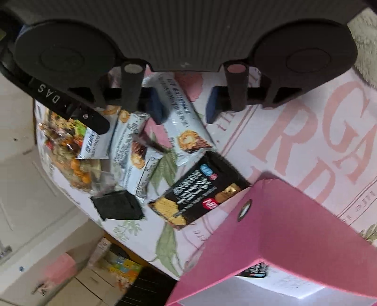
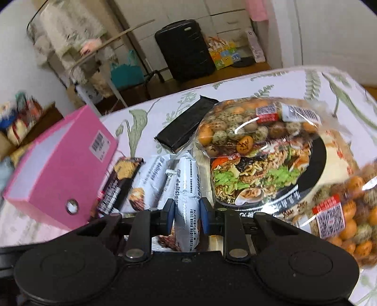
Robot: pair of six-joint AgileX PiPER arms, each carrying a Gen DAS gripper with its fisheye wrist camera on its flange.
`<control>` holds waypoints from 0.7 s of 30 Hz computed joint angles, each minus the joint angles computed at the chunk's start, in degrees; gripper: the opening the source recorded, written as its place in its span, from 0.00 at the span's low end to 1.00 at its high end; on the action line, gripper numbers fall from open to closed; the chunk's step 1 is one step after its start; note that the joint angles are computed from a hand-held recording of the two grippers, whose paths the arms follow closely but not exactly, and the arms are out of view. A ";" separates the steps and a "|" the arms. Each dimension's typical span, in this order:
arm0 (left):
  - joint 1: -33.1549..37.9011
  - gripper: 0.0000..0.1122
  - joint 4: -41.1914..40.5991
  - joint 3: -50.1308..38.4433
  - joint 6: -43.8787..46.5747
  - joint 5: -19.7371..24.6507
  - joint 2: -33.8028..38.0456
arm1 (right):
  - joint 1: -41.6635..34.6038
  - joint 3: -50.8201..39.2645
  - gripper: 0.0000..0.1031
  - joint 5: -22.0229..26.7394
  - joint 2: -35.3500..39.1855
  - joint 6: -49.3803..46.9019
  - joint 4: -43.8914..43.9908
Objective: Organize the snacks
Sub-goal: 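Grasp a white wrapped bar with the right gripper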
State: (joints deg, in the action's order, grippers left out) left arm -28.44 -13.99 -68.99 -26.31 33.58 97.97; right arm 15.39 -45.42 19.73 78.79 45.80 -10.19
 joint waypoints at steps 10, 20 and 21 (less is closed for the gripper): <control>2.51 0.18 -7.68 0.78 12.29 0.51 -1.38 | 0.82 2.95 0.26 -0.85 -5.18 -5.03 8.32; 5.68 0.09 -12.76 -0.21 21.03 4.97 -2.93 | 4.12 1.45 0.26 2.37 -5.24 -5.74 8.43; 5.38 0.10 -11.47 -0.86 20.75 5.66 -2.84 | 4.50 1.11 0.26 3.07 -5.15 -6.29 8.67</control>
